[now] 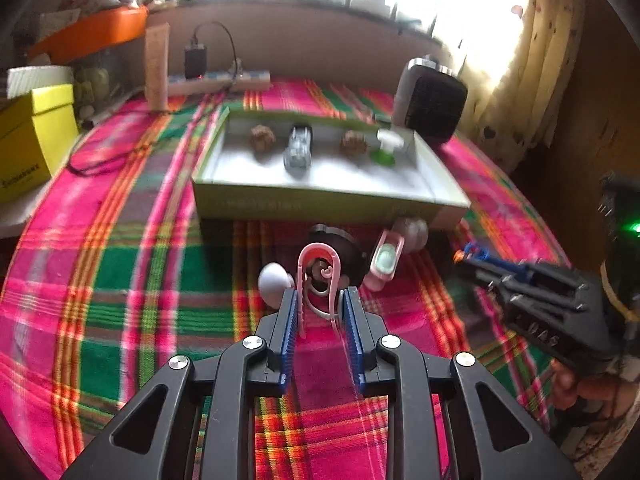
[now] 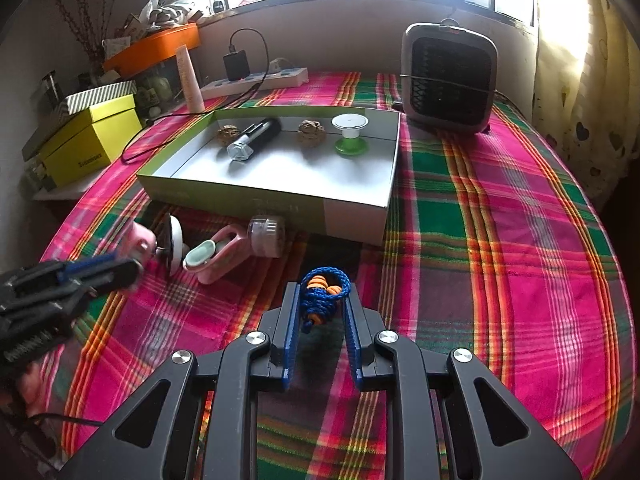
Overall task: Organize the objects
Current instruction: 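Close the left gripper on the pink clip while the right gripper grasps the blue rope toy, then lift the pink clip and blue rope toy off the cloth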
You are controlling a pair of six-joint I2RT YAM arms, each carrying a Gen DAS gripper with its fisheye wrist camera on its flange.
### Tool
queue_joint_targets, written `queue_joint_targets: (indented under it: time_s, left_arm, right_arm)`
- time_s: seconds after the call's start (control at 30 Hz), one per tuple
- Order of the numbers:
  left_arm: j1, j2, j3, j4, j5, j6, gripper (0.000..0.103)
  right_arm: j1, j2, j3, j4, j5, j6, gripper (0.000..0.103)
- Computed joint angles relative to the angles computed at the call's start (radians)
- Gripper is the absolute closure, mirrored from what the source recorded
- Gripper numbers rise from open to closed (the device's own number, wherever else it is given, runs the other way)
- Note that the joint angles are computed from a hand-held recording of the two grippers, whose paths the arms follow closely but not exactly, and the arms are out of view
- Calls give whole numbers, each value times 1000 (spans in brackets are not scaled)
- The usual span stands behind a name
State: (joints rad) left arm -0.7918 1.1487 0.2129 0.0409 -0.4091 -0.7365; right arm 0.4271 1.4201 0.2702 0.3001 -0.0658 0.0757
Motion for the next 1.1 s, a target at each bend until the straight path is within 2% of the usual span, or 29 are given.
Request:
queue_joint_targets:
  time_s: [0.17,0.43,0.87,1.1]
  left_arm:
    - [17,-24,-8,-25,10,-1,82]
    - [-43,7,-13,-45,10,-37,82]
    - [-57,96,4,-16,8,-33,80]
    - [-65,139,25,-4,-11,-28,78]
  right_arm:
    - [13,-3,-6,0,-5,0,81]
    - [42,-19,-21,-9,-11,6,81]
    - [88,-6,-27,-3,-8,21,81]
    - [127,5,-19,-6,42,17,78]
